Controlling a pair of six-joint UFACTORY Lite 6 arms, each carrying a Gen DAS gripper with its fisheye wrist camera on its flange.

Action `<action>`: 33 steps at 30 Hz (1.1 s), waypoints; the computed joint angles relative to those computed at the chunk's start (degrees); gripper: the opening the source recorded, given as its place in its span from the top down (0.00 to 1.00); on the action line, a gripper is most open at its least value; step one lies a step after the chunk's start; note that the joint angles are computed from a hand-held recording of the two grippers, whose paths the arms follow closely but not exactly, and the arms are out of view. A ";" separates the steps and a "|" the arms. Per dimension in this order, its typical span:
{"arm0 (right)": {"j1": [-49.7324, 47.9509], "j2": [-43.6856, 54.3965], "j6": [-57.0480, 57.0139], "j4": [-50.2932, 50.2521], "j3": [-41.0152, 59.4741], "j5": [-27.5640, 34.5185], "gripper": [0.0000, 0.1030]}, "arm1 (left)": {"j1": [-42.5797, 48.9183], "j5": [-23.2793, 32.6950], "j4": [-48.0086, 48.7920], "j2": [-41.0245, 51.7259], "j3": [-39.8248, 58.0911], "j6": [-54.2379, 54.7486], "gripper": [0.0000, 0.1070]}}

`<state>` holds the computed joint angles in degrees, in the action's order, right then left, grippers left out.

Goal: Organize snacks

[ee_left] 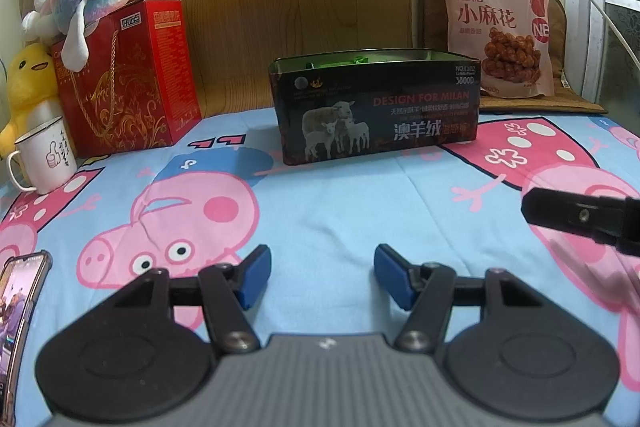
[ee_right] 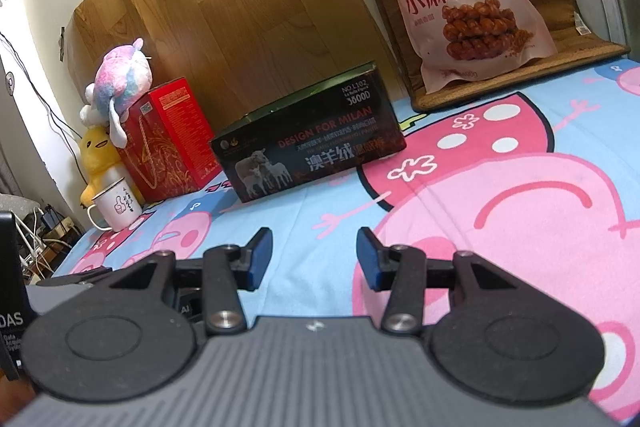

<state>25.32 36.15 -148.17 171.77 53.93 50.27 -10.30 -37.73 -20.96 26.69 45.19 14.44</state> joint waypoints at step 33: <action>0.19 0.16 0.07 0.05 -0.19 0.99 0.49 | -0.75 0.05 -3.27 0.47 0.66 2.75 0.27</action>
